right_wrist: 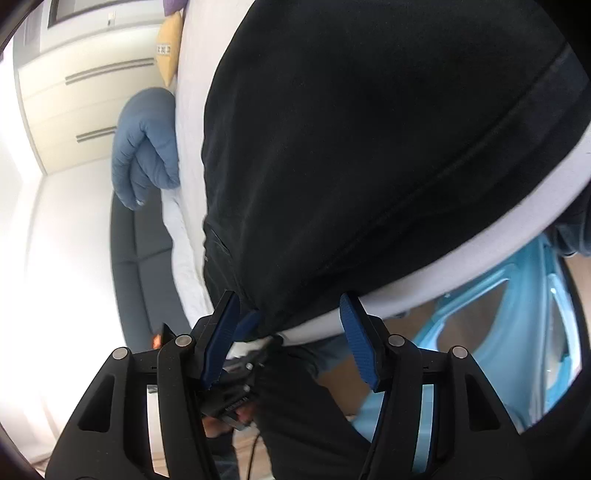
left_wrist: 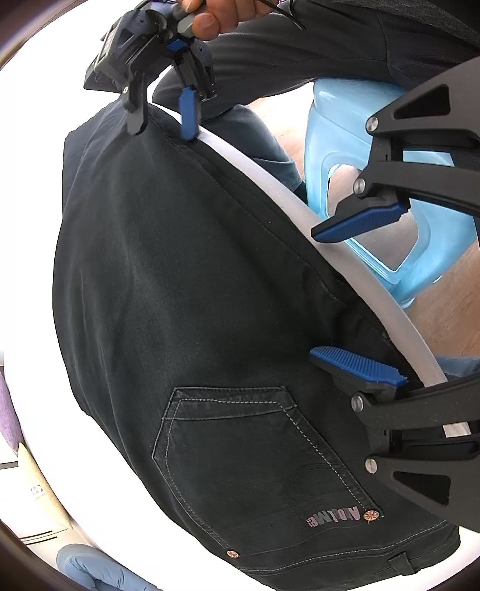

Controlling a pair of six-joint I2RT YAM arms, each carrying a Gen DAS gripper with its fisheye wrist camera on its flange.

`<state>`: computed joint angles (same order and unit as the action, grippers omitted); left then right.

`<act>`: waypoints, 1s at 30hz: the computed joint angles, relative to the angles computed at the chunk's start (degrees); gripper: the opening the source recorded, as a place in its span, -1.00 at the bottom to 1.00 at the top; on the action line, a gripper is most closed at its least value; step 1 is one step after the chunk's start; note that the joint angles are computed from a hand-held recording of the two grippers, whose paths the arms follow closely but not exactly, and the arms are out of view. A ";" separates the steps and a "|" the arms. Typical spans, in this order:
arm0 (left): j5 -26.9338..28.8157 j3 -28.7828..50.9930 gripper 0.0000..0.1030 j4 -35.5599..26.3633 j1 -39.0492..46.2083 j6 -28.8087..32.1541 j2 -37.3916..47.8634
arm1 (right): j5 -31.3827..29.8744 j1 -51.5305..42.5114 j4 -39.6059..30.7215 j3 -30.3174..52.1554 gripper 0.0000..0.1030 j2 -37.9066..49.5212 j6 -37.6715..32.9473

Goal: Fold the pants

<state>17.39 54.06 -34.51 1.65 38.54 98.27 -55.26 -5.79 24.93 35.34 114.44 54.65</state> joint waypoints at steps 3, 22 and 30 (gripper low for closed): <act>-0.04 -0.12 0.18 0.32 -0.10 -0.37 0.02 | 0.80 1.84 7.52 -0.37 -0.28 2.82 3.48; -0.72 0.41 0.18 -1.53 -1.52 -2.28 -2.15 | 5.76 2.62 1.57 3.52 -0.98 8.32 -2.19; 5.15 6.34 0.27 2.03 -5.76 -14.00 -3.46 | 4.89 2.92 0.80 4.15 -0.95 8.79 -3.44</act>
